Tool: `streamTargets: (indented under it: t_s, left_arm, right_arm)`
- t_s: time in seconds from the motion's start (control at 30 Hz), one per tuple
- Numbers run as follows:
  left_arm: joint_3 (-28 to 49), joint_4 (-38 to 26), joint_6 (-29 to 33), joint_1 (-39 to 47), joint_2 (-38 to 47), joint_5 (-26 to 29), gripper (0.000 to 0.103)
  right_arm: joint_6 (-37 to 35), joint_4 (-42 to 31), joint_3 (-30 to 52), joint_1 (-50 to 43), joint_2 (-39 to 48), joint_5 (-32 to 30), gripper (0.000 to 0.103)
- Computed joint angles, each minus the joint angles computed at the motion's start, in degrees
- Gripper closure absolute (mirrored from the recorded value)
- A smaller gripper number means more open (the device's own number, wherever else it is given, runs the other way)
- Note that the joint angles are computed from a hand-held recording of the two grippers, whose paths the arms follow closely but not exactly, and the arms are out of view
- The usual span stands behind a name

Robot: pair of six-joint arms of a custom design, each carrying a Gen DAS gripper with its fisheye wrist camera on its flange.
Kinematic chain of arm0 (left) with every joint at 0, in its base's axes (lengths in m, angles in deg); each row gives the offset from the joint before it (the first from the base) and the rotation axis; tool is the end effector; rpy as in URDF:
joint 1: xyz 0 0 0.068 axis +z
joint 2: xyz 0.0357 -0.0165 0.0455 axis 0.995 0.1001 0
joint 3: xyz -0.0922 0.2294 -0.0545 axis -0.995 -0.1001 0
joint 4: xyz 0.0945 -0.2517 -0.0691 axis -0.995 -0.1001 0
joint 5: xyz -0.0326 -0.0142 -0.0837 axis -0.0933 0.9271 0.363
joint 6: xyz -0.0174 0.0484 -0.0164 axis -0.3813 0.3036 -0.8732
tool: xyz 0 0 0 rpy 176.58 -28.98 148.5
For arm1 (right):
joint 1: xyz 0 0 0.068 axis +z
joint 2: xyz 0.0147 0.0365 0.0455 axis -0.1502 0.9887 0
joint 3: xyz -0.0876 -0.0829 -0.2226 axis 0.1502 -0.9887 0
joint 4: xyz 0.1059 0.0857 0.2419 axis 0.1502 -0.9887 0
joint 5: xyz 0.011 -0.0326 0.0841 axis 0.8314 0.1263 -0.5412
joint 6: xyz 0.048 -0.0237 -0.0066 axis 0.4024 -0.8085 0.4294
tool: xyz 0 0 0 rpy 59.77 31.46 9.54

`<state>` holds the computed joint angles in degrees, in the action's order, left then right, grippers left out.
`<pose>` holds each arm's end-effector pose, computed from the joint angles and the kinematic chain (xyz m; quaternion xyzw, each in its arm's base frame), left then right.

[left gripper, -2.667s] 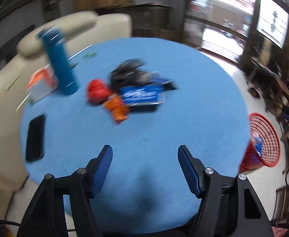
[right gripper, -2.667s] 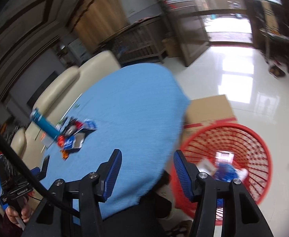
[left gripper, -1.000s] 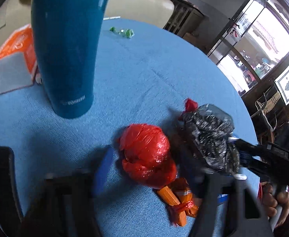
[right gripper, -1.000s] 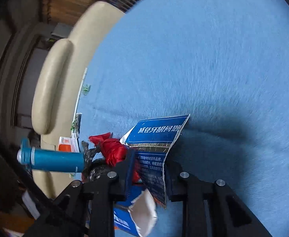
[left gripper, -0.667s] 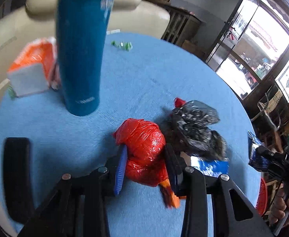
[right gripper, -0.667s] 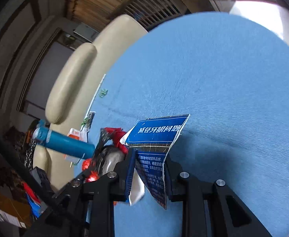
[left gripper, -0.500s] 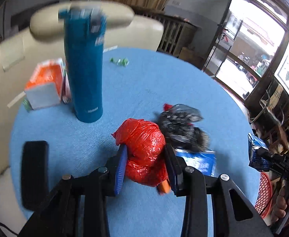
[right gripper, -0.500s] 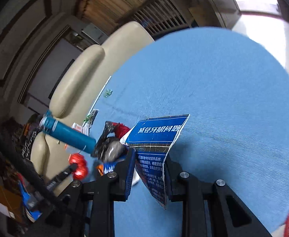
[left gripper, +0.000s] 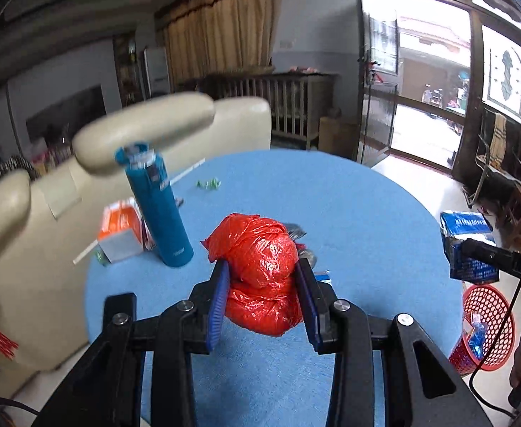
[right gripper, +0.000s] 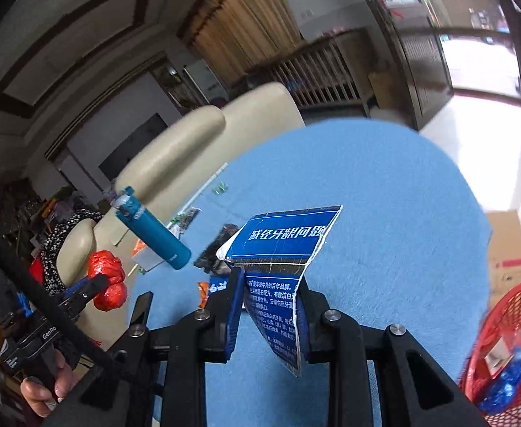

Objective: Collect trash
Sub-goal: 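Carry the red bag and toothpaste box to the wastebasket and release both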

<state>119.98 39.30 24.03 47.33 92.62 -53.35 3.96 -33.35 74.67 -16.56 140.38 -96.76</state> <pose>0.2619 -0.1725 0.3382 -0.0088 0.8915 0.0380 0.4514 0.2995 -0.0198 0.2723 -0.0294 0.8739 0.2849 0.3927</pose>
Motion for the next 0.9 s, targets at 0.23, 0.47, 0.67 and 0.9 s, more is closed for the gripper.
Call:
streamTargets:
  t_s: [0.23,0.47,0.67,0.9]
  left_arm:
    - [4.51,-3.47,0.86,-8.51,-0.24,-9.99,0.064]
    - [9.30,-5.48,2.04,-14.44,1.04,-17.31,0.064]
    - [13.11,-6.13,3.87,-18.10,3.69,-21.38,0.064]
    - [17.42,-6.76,5.23,-20.05,7.77,-21.72,0.064]
  right_arm:
    - [-2.07,-2.03,-2.87,-2.31,-9.90,-1.52,0.075]
    - [-3.32,-3.25,-3.93,-5.38,-16.28,-3.74,0.075]
    - [-4.43,-4.04,-4.98,-10.13,-20.09,-7.97,0.075]
    - [-5.24,-4.85,-5.59,-15.18,-21.78,-11.92,0.075]
